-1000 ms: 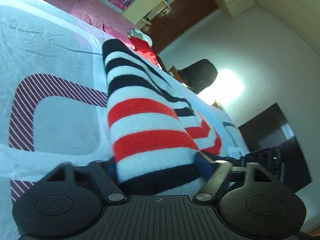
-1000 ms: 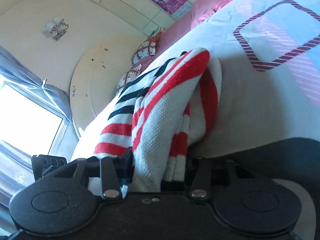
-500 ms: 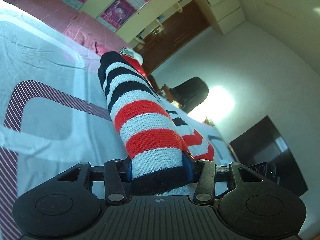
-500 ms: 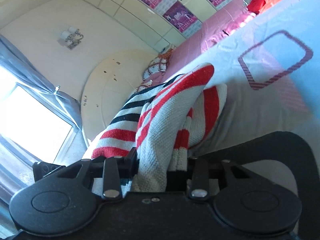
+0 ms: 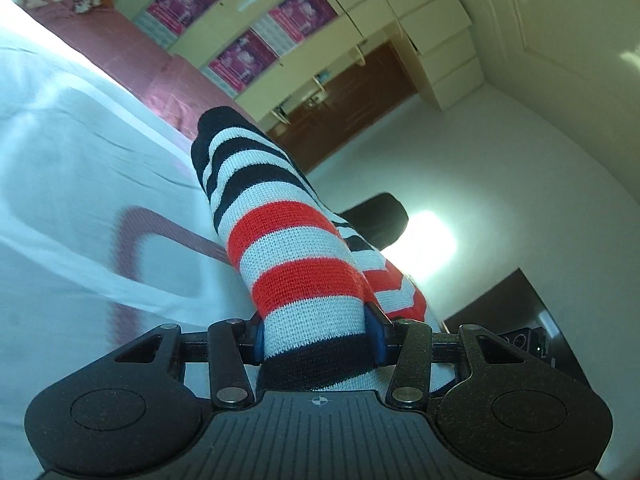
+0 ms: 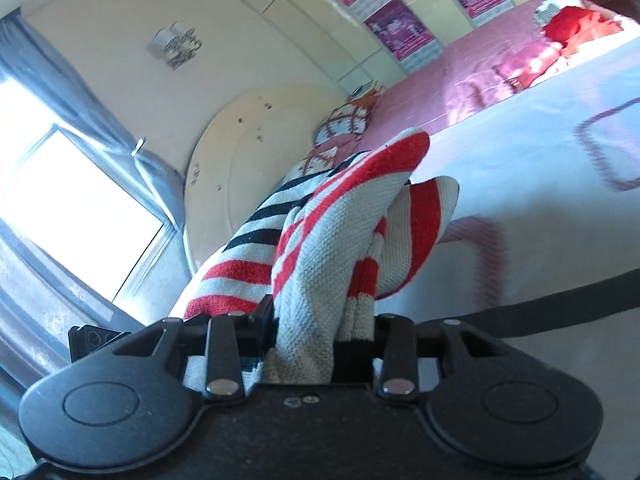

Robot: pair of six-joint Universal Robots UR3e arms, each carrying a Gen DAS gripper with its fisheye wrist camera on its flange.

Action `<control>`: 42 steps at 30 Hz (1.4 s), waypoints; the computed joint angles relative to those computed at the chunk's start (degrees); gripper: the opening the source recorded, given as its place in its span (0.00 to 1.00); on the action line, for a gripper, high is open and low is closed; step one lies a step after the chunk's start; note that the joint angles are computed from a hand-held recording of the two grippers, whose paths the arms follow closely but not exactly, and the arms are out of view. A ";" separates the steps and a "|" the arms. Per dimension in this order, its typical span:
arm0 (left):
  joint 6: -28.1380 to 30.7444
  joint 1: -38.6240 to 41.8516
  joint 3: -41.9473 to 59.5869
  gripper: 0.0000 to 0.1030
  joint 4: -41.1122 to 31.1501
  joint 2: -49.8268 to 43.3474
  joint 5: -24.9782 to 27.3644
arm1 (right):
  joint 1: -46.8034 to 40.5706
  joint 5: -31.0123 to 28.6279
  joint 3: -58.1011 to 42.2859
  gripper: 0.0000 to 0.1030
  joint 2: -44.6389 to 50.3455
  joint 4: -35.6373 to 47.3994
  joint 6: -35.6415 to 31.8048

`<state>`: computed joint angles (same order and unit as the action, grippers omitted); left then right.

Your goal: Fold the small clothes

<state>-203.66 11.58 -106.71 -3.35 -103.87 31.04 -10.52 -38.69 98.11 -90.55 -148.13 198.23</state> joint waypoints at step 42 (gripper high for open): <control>78.36 45.37 -18.50 0.53 -66.50 43.76 -0.11 | 48.27 -42.14 -52.89 0.12 33.90 13.35 -6.02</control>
